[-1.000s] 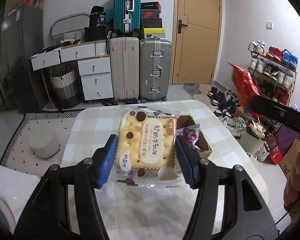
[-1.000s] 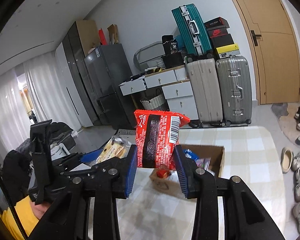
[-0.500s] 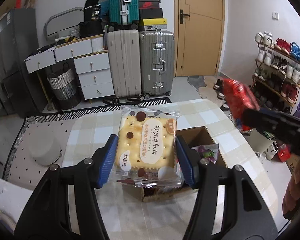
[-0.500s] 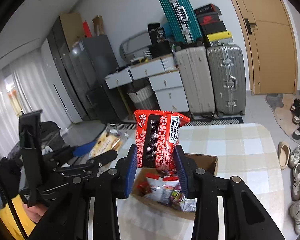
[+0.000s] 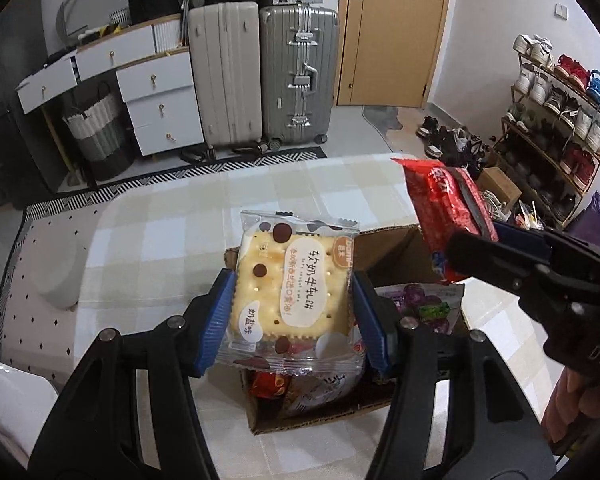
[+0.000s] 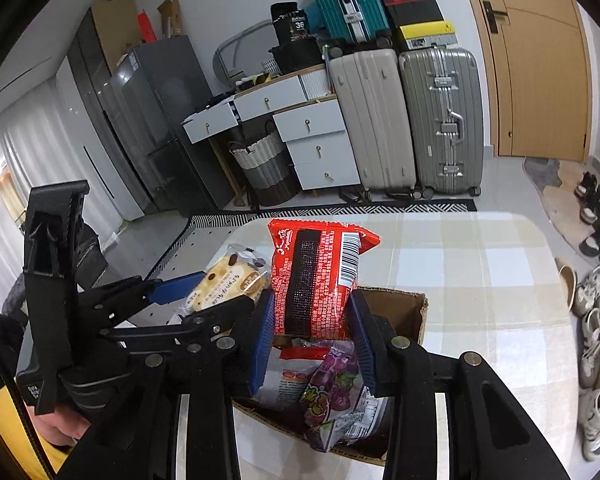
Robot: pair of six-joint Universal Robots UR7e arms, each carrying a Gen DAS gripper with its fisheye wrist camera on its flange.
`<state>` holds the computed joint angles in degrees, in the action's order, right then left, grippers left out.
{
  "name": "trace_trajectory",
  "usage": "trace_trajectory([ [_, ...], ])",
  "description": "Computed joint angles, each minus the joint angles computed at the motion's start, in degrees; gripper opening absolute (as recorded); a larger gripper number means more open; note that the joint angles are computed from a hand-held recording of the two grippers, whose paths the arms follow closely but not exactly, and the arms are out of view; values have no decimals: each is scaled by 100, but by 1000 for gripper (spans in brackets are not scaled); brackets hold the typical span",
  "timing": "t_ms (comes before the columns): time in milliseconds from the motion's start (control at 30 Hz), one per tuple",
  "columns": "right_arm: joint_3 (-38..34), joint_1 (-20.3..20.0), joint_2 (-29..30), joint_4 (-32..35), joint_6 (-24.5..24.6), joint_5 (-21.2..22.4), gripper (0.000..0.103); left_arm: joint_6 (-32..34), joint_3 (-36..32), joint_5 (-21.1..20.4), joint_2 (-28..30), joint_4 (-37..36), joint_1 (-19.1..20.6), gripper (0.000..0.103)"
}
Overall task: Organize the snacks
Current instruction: 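Carry the cracker packet and red chocolate bar over the box with both grippers, then lower both snacks into the box and open both grippers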
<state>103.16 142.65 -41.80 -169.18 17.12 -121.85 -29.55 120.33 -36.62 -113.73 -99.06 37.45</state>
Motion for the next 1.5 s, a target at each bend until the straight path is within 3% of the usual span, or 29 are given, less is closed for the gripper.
trace_trajectory([
  [367, 52, -228, 81, 65, 18, 184, 37, 557, 205, -273, 355, -923, 542, 56],
  [733, 102, -275, 97, 211, 141, 264, 37, 694, 180, -310, 359, -942, 684, 56],
  [1033, 27, -256, 102, 398, 240, 208, 37, 549, 171, -454, 123, -842, 568, 58],
  [1333, -101, -210, 130, 720, 304, 231, 37, 35, 190, 83, -267, -137, 57, 58],
  [1500, -175, -203, 179, 889, 393, 229, 37, -527, 200, 446, -576, 693, -377, 66],
])
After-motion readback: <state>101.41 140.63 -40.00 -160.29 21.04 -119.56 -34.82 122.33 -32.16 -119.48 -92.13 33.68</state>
